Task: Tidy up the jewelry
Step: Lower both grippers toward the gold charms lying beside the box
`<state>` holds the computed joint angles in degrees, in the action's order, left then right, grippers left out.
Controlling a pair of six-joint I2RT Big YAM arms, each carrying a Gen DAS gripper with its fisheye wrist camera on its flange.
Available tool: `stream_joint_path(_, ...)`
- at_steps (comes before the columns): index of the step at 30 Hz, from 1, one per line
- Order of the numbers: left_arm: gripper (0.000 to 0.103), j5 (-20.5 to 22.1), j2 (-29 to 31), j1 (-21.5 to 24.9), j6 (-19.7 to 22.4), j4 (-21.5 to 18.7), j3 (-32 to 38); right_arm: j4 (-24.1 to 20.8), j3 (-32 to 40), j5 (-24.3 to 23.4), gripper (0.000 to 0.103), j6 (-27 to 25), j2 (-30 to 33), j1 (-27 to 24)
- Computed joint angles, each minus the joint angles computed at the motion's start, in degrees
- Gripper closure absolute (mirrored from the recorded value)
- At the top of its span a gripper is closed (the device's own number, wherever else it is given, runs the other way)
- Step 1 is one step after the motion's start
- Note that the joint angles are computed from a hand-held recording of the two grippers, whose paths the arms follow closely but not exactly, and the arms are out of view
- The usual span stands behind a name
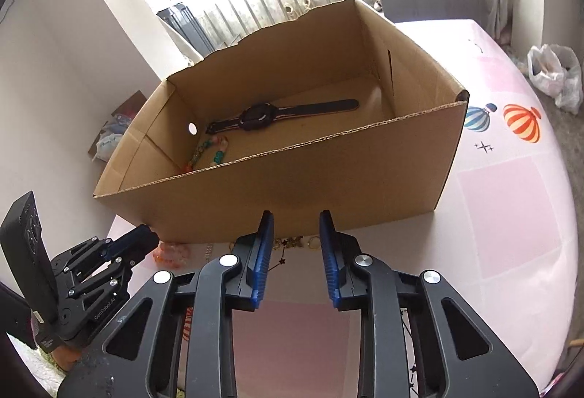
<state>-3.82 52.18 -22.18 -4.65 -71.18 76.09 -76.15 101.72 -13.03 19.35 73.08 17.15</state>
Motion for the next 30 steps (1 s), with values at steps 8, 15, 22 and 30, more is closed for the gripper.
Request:
stream_joint_path(8,0.092,2.1,2.1,2.2,-0.4,1.9,0.9,2.0,0.7,2.2,0.079,-0.2,1.1,1.0)
stream_joint_path(15,0.092,0.9,2.0,1.0,-0.1,2.9,0.5,3.6,-0.3,3.2,0.078,-1.0,0.5,1.1)
stream_joint_path(22,0.092,2.7,2.5,-6.8,3.1,0.7,-0.8,-0.1,-4.4,7.5,0.078,-12.6,-1.0,8.1)
stream_joint_path(30,0.092,-0.6,4.2,-13.3,4.0,-3.3,-1.2,-3.1,-8.8,12.3,0.081,-17.1,-3.1,11.2)
